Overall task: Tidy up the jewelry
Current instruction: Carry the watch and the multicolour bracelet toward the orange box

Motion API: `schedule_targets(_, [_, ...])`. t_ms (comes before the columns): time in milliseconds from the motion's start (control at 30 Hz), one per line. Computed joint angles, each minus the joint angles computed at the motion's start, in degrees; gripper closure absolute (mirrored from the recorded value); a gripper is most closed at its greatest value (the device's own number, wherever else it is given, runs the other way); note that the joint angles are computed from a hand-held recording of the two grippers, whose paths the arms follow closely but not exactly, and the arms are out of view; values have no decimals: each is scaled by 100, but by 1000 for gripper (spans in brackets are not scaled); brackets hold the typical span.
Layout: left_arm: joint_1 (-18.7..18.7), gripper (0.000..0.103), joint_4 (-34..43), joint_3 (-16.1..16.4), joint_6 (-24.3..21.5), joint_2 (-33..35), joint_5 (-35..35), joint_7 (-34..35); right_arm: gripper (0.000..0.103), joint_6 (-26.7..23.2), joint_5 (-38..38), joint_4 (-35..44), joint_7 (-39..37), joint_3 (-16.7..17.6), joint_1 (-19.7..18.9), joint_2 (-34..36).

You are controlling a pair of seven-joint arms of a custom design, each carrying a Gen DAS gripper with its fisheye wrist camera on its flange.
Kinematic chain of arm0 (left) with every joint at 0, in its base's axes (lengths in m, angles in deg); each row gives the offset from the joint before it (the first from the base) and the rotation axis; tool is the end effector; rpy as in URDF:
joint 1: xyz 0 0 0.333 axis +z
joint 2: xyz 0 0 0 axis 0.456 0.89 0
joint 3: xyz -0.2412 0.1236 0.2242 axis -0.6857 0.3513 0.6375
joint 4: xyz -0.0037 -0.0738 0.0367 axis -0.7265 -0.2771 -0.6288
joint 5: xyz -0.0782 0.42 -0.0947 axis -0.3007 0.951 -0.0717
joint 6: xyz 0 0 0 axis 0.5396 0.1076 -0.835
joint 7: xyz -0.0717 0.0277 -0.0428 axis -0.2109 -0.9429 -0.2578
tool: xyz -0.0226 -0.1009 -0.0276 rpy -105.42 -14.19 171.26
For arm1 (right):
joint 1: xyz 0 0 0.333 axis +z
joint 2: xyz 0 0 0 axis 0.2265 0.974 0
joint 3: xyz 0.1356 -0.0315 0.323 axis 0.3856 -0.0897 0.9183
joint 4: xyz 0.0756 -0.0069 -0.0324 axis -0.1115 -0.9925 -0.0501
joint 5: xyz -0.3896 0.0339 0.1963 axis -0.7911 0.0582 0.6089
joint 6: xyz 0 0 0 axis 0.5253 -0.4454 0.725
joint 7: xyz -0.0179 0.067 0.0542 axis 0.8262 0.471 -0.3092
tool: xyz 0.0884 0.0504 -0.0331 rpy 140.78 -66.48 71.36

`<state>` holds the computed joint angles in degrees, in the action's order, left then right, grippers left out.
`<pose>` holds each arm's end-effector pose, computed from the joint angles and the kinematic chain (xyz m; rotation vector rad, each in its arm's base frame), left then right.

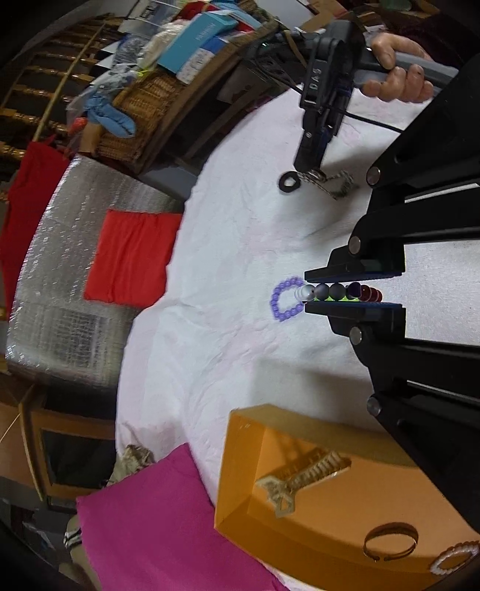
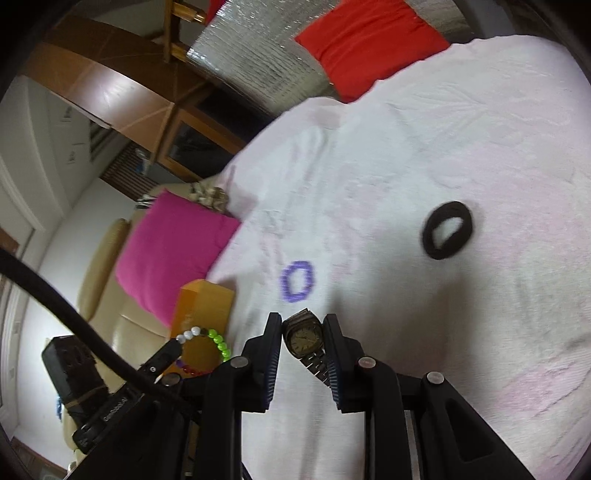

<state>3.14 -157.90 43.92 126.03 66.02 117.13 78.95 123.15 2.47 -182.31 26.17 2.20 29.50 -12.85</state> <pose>0.5983 -0.4290 0.5479 -1.7466 1.8702 -1.1359 0.6394 0.2574 0.4928 -1.4194 1.5665 0.1778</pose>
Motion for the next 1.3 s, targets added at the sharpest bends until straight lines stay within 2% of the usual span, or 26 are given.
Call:
schedule_targets(200, [-78, 94, -404, 309, 205, -472, 957, -1037, 78, -144, 154, 227, -79, 105, 106, 87])
schedule_targets(367, [156, 94, -745, 276, 175, -823, 1587, -1866, 78, -207, 372, 610, -137, 252, 224, 309])
schedule_targets(567, [568, 94, -1219, 119, -50, -1324, 2283, -2699, 78, -205, -14, 1337, 17, 428, 429, 673])
schedule_targets(767, [985, 94, -1618, -49, -313, -1634, 2229, -2906, 78, -176, -572, 2337, 329, 644, 622, 1237])
schedule_targets(800, [1040, 94, -1678, -64, -315, -1659, 2177, -2911, 85, -183, -594, 2537, 317, 717, 633, 1365])
schedule_targets(900, [1164, 94, -1793, -91, -401, -1671, 1726, -2641, 88, -128, -767, 3018, 367, 855, 716, 1687])
schedule_targets(1033, [1246, 94, -1855, -100, -517, -1619, 1243, -2363, 88, -213, -1595, 3496, 1141, 733, 966, 2094])
schedule_targets(1133, [1261, 94, -1854, -106, -513, -1556, 1020, -2180, 88, -267, -2035, 3488, 1503, 709, 1005, 2180])
schedule_targets(1267, [1256, 94, -1904, -104, -402, -1547, 863, -2020, 87, -539, -3149, 3057, 2629, 202, 1210, 2035])
schedule_targets(1300, [1256, 94, -1902, -103, -394, -1542, 868, -2015, 80, -574, -3448, 2935, 2835, 88, 1262, 1986])
